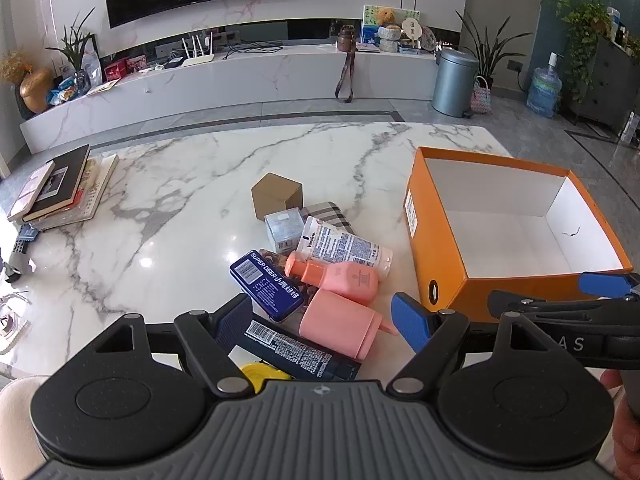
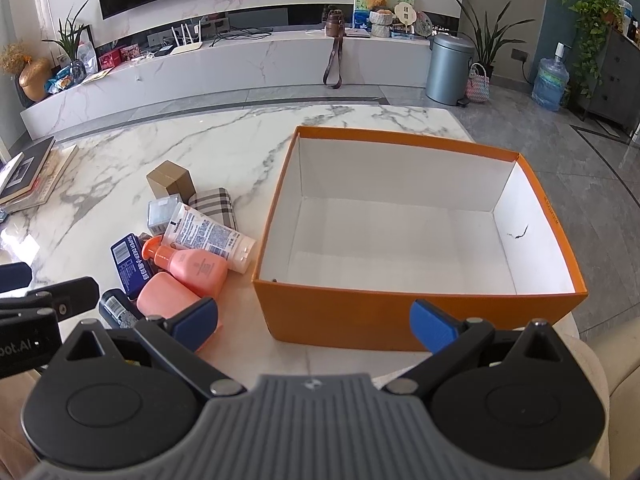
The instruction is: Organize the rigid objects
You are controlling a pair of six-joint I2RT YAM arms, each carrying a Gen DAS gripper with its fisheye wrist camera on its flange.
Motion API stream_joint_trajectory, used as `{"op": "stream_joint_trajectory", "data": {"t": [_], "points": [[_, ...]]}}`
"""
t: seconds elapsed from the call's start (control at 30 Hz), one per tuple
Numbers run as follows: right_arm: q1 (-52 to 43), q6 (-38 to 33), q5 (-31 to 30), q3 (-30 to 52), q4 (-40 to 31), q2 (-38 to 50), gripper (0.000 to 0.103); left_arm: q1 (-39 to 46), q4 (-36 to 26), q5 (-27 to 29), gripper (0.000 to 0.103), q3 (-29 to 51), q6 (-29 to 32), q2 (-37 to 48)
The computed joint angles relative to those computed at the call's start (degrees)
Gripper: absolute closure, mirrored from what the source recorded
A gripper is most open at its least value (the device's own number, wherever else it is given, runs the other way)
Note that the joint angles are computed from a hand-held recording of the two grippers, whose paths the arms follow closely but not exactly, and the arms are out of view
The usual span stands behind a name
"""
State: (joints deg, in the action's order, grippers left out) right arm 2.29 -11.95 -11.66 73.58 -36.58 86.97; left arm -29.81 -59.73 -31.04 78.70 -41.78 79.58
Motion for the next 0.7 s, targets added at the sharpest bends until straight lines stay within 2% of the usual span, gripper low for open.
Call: {"op": "stream_joint_trajectory", "data": {"t": [0.37, 0.47, 0.67, 0.7], "points": [[0.3, 0.0, 0.4, 0.0, -0.1, 0.0, 0.001, 0.2, 0.3, 0.4, 0.01, -0.9, 0.1, -0.8], [0.5, 0.0, 0.3, -0.4, 0.1, 0.0, 0.001, 0.5, 0.8, 0.9, 0.015, -2.3, 0.6, -1.7], [-0.5, -0.5, -7.5, -4.8, 5.1, -2.4, 0.003, 4.0, 1.5, 8.4, 0.027, -6.9, 3.3, -4.9], [-0.5, -0.8, -8.7, -5.4, 5.9, -2.7, 0.008, 4.7, 1.6, 9.3, 0.029, -7.5, 3.5, -5.5]]}}
